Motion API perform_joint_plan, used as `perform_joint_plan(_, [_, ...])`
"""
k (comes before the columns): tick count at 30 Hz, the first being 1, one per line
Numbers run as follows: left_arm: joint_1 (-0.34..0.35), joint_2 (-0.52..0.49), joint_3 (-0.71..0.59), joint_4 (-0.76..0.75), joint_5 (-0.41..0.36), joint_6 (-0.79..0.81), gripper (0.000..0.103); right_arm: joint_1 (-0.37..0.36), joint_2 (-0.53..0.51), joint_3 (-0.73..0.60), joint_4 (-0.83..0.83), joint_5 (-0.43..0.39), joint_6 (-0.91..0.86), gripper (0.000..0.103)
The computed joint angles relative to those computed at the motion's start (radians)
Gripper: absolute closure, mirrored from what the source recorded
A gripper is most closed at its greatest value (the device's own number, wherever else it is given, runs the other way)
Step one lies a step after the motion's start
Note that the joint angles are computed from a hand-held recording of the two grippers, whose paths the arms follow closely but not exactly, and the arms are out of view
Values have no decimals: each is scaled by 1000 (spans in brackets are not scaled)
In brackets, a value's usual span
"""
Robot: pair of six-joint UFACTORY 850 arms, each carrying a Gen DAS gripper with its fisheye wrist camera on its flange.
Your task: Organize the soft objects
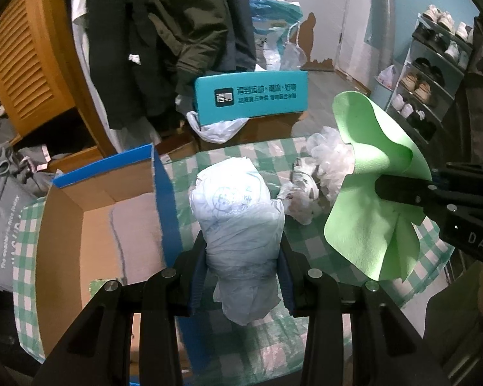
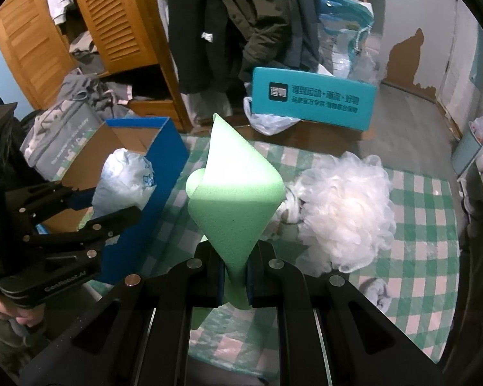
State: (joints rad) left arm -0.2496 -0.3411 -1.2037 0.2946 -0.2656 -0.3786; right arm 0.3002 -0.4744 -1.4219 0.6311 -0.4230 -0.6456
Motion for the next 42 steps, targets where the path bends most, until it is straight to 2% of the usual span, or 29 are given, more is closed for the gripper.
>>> perform_joint_plan(4, [11,10,11,52,0,-47,63,14,-7,-15,3,-7,-8,94])
perform_joint_plan(42, [205,81,125,47,22,-100,63,181,-199,-311,-64,-131,25,94])
